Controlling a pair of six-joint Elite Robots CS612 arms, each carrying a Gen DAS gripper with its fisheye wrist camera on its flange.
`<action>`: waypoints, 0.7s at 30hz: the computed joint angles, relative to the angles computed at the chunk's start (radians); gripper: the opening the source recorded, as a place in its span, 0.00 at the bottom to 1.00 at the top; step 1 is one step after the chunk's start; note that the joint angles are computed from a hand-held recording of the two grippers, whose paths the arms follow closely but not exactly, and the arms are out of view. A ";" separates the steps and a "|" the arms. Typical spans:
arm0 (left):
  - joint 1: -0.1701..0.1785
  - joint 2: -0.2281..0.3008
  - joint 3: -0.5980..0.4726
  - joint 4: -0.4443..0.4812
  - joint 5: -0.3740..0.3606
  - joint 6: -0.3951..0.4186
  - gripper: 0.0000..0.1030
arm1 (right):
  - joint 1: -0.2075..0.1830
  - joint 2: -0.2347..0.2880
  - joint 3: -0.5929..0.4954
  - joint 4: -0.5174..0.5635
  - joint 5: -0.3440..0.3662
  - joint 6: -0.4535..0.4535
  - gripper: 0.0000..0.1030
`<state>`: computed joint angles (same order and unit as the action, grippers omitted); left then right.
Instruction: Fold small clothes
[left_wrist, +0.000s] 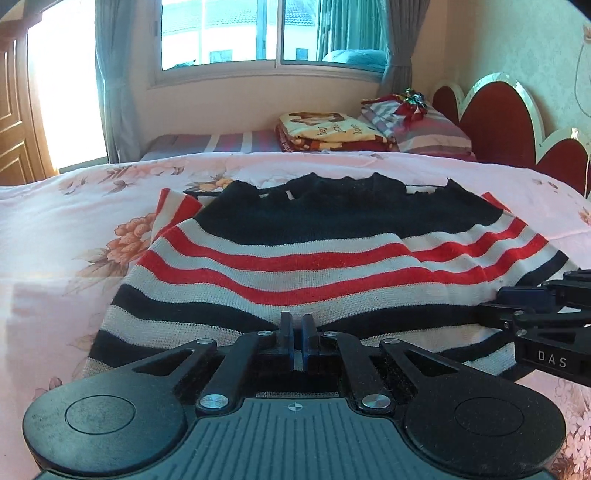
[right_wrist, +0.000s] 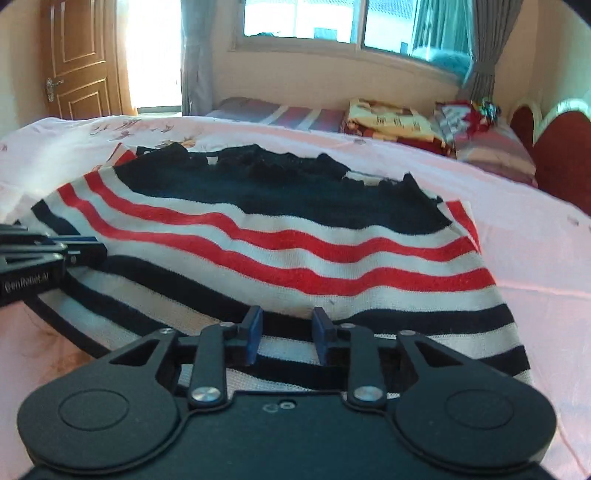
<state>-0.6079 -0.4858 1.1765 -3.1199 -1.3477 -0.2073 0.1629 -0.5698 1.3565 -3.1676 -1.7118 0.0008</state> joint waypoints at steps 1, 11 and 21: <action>0.000 -0.006 0.002 0.016 0.001 0.001 0.05 | 0.003 -0.002 0.001 0.004 -0.012 -0.009 0.27; 0.007 -0.043 0.057 0.074 -0.012 -0.086 0.05 | -0.008 -0.046 0.057 0.068 -0.040 0.122 0.32; -0.003 -0.084 0.107 0.077 -0.014 -0.106 0.05 | 0.014 -0.106 0.121 0.057 -0.099 0.194 0.47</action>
